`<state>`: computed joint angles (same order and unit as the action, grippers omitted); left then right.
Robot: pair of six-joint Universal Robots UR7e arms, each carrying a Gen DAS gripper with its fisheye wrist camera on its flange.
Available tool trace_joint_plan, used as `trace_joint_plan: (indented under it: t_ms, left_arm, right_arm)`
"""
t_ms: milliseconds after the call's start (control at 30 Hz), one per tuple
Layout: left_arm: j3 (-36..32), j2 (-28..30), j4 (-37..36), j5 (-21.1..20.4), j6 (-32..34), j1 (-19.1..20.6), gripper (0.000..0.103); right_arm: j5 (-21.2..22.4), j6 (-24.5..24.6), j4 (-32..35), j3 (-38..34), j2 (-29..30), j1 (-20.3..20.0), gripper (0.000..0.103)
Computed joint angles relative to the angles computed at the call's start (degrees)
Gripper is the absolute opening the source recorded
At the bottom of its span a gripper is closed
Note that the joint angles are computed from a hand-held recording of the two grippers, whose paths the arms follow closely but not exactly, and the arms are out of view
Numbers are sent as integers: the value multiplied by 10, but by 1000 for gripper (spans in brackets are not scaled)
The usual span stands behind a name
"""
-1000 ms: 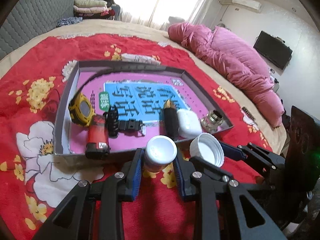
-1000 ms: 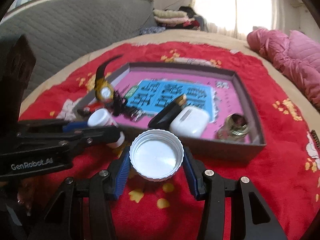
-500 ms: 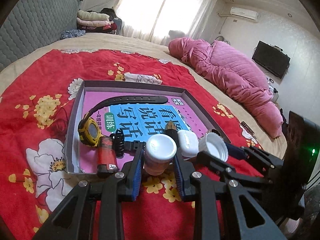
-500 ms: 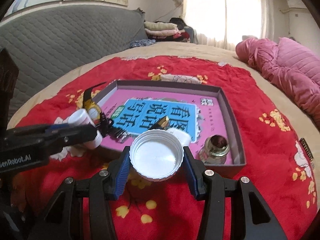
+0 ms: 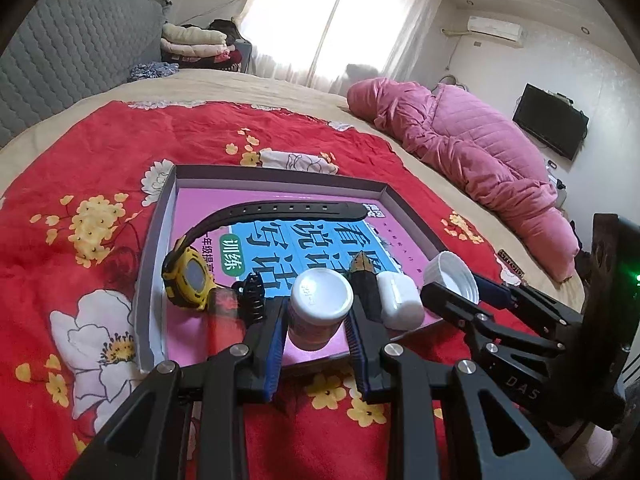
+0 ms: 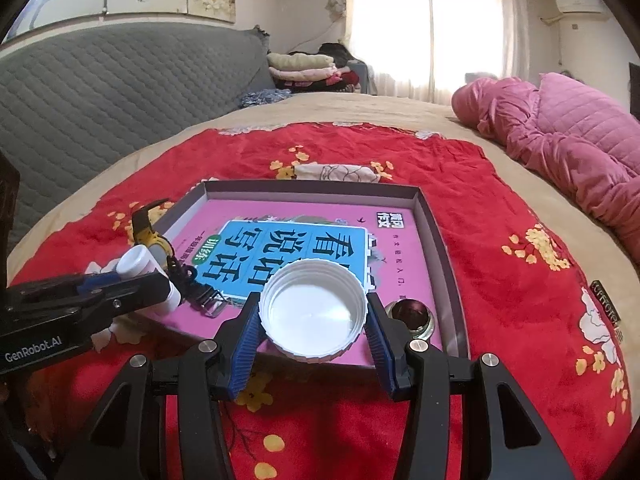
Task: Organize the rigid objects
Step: 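Carry the pill bottle and cap over the grey box with both grippers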
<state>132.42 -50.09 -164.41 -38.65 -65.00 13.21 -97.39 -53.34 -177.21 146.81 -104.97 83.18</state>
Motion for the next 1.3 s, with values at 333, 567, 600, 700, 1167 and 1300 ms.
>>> trace_joint_plan:
  t_ms: [333,567,600,700,1167,1300]
  left_arm:
    - [-11,9,8,-9,6,16,29]
    - [-17,9,31,-7,2,17,29]
    - [-17,8,35,-6,2,18,29]
    - [-17,4,45,-2,-6,19,29]
    - [-3,-8,48,-15,-31,35,29]
    - [-4,-4,44,-15,-25,33,29]
  right_arm:
    - [-10,0,-19,-5,25,-2,51]
    - [-15,1,-22,-8,36,-6,51]
    - [-18,2,-22,-8,38,-6,51]
    - [-21,2,-26,-9,42,-7,51]
    - [-19,3,-28,-11,47,-8,52]
    - [-22,3,-27,-11,49,-7,52]
